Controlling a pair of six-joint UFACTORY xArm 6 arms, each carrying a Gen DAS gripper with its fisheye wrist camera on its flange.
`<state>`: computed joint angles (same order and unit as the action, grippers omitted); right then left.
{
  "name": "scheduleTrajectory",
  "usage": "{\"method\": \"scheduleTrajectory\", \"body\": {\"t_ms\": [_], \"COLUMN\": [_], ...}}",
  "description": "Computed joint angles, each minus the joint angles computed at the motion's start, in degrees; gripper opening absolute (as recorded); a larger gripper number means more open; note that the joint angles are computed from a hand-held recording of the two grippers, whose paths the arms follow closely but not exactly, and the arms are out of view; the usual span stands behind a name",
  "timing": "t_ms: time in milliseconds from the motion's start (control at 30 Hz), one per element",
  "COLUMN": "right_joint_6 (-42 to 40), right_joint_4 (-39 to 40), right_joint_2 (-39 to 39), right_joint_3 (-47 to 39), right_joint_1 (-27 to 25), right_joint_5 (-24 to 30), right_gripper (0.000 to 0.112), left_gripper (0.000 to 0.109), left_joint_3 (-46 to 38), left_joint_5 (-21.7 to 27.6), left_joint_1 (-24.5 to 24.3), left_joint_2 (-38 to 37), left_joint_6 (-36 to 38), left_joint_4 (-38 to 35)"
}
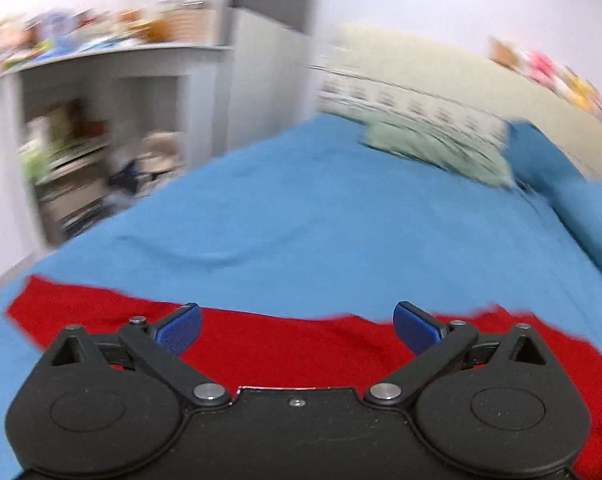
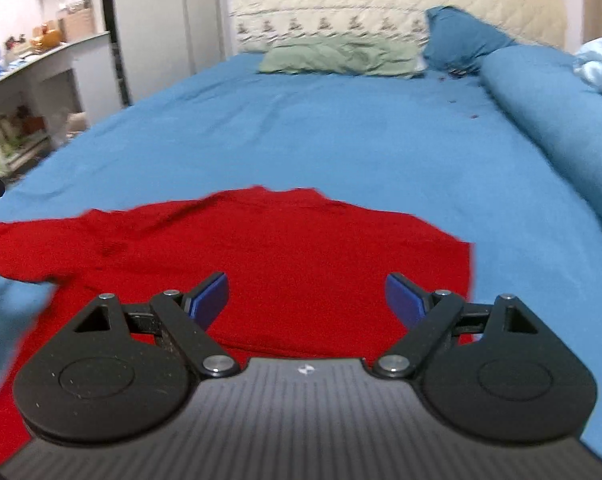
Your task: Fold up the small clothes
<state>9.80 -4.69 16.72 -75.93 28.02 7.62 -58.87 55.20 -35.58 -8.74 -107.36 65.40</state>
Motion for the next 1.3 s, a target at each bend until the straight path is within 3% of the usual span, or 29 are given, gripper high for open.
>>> {"method": "scheduleTrajectory", "body": {"t_ms": [100, 167, 333, 400, 467, 600, 633, 667, 700, 733, 767, 867, 1067, 1200, 1300], "right_joint_6": [-3.0, -3.0, -7.2, -7.4, -7.9, -8.6, -8.5, -8.2, -8.0, -7.6, -7.3, -6.5, -4.8, -1.3, 3.8], "right_joint_4": [5.1, 6.1, 12.2, 12.6, 13.1, 14.5, 14.6, 14.4, 14.4, 14.3, 14.2, 13.8, 13.2, 9.7, 4.2], "right_joint_2": [1.9, 2.9, 8.2, 9.9, 11.0, 12.5, 12.9, 13.4, 13.7, 14.1, 14.4, 14.1, 11.1, 7.3, 4.2], "right_joint_3": [-5.6, -7.3, -14.3, -16.0, -17.1, -18.3, -18.7, -19.1, -19.3, -19.9, -20.2, -19.3, -15.1, -10.6, -6.8], "right_joint_1": [3.1, 5.5, 9.5, 10.8, 11.7, 12.6, 12.7, 12.8, 12.8, 12.8, 12.8, 12.7, 11.3, 9.1, 6.7], "right_joint_5": [5.7, 6.5, 9.5, 9.9, 9.8, 9.4, 9.4, 9.3, 9.4, 9.7, 10.0, 9.1, 6.2, 4.1, 3.2], "right_gripper": [0.101, 0.101, 0.101, 0.101, 0.101, 0.101, 0.101, 0.101, 0.101, 0.101, 0.101, 0.101, 0.101, 0.101, 0.101], "left_gripper": [0.101, 0.097, 0.074, 0.066, 0.066, 0.057, 0.053, 0.041, 0.015, 0.004, 0.006, 0.006, 0.006, 0.006, 0.006], "left_joint_3": [8.9, 14.4, 26.8, 28.6, 29.8, 29.0, 28.5, 28.0, 28.6, 28.3, 28.3, 25.3, 11.6, -4.5, -18.7], "left_joint_5": [-0.7, -2.9, -17.9, -21.3, -25.2, -26.0, -25.5, -24.4, -22.8, -22.8, -23.7, -18.6, -7.6, -9.4, -14.7], "left_joint_1": [3.9, 7.3, 18.7, 21.7, 24.9, 27.6, 27.5, 27.4, 26.7, 26.8, 27.0, 24.1, 13.3, 5.8, 1.6], "left_joint_2": [-7.7, -11.6, -18.0, -18.0, -18.4, -16.6, -15.8, -15.1, -16.3, -15.8, -15.6, -14.1, -8.2, 4.6, 18.4], "left_joint_6": [-5.9, -9.4, -15.2, -16.7, -18.6, -20.8, -22.4, -23.7, -23.7, -24.2, -25.5, -23.4, -18.2, -11.6, -2.0], "left_joint_4": [-2.1, -4.5, -11.0, -11.8, -10.0, -6.9, -5.8, -5.0, -5.5, -5.1, -3.9, -4.1, 2.9, 8.0, 7.2]}}
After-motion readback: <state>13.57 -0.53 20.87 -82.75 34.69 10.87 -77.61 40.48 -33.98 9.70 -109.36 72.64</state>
